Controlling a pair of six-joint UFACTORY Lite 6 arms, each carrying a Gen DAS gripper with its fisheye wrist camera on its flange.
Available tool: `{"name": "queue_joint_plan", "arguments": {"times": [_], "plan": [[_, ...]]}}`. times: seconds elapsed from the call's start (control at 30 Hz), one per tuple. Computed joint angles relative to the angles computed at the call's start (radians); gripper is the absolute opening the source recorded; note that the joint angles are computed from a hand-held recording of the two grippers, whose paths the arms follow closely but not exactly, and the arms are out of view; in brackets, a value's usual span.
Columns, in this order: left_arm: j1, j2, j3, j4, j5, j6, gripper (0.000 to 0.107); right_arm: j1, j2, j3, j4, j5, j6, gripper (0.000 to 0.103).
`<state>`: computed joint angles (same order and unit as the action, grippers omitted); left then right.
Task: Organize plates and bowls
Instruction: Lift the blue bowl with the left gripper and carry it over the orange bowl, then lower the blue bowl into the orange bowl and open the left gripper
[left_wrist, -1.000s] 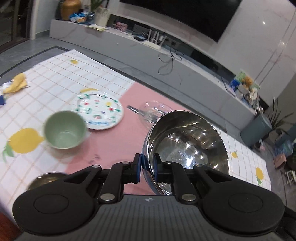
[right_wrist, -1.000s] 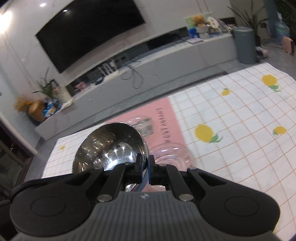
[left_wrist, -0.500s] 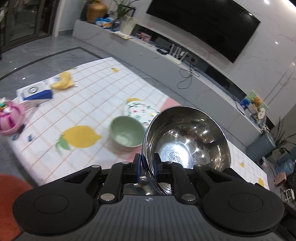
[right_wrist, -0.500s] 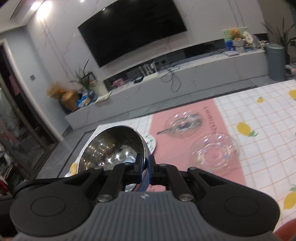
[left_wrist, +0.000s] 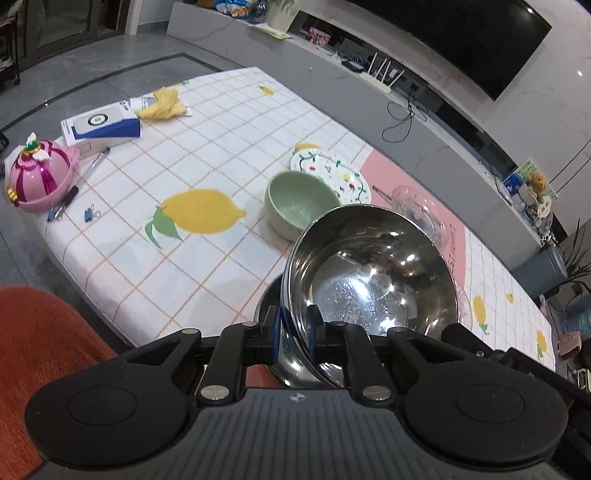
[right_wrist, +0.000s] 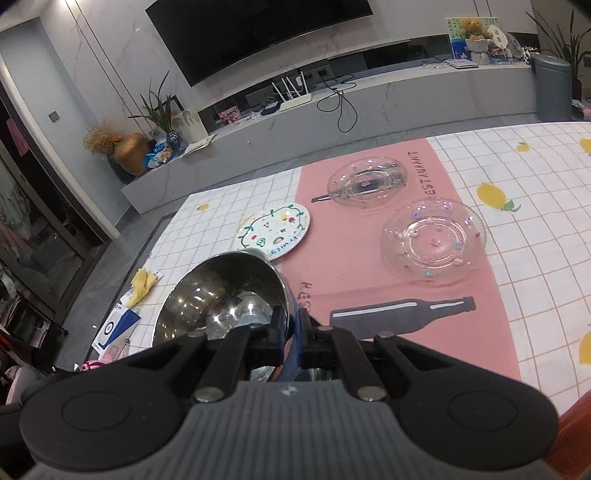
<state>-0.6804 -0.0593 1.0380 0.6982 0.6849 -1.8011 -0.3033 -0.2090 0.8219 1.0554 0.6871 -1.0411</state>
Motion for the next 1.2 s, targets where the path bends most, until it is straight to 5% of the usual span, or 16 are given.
{"name": "queue_joint_plan", "arguments": {"times": [1.2], "plan": [[0.011, 0.064, 0.004, -0.026, -0.019, 0.068, 0.023, 0.019, 0.135, 0.003, -0.017, -0.047, 0.008, 0.002]]}}
